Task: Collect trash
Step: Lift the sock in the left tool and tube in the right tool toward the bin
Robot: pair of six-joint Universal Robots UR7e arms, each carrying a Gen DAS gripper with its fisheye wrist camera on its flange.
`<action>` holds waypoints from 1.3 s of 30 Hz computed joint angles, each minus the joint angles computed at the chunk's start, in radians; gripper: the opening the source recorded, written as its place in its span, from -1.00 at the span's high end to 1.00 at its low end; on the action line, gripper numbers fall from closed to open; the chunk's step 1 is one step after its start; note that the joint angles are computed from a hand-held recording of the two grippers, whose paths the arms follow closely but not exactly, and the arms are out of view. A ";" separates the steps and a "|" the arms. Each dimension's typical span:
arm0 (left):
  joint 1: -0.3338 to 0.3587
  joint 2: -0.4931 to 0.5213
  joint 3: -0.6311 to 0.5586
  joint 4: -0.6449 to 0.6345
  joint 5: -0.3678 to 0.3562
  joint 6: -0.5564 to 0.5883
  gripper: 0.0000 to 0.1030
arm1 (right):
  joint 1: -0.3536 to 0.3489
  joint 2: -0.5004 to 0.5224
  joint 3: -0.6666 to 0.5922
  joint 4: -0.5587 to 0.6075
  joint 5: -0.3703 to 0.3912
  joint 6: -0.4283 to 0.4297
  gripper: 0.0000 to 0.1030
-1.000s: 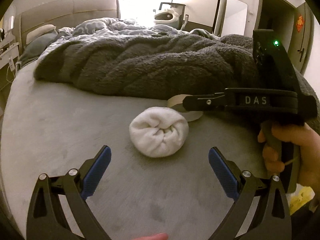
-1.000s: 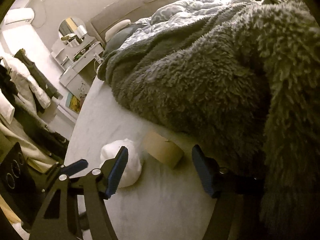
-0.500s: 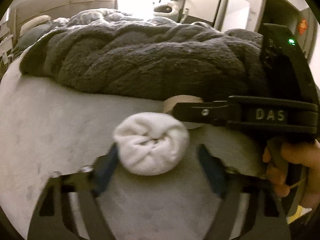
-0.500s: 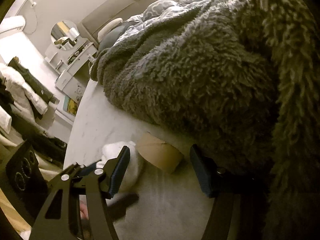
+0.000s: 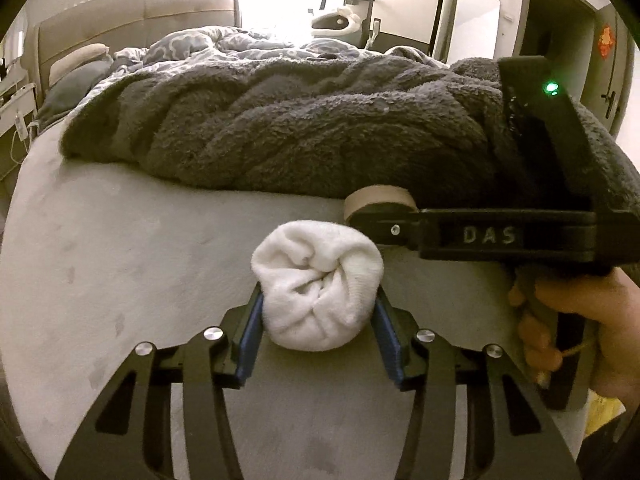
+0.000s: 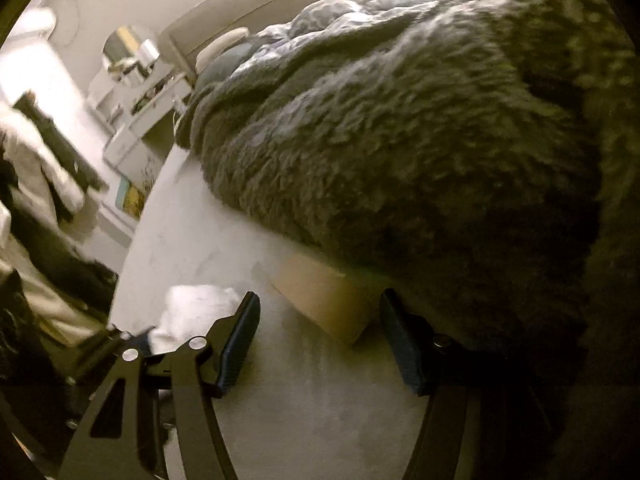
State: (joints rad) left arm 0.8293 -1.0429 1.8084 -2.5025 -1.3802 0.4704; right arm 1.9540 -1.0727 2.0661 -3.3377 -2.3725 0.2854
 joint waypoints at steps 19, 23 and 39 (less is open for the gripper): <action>0.027 -0.074 0.005 0.034 0.032 -0.068 -0.03 | 0.003 0.018 -0.019 0.026 0.049 -0.111 0.58; 0.029 -0.096 0.012 0.038 0.052 -0.069 -0.03 | 0.016 0.030 -0.038 0.049 0.026 -0.137 0.59; 0.018 -0.231 0.073 0.060 0.100 -0.126 0.01 | 0.106 0.042 -0.051 0.068 -0.032 -0.059 0.59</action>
State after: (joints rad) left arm 0.8471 -1.2742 1.8814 -2.4424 -1.2806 0.3446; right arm 2.0598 -1.0308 2.0148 -3.2693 -2.4049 0.2262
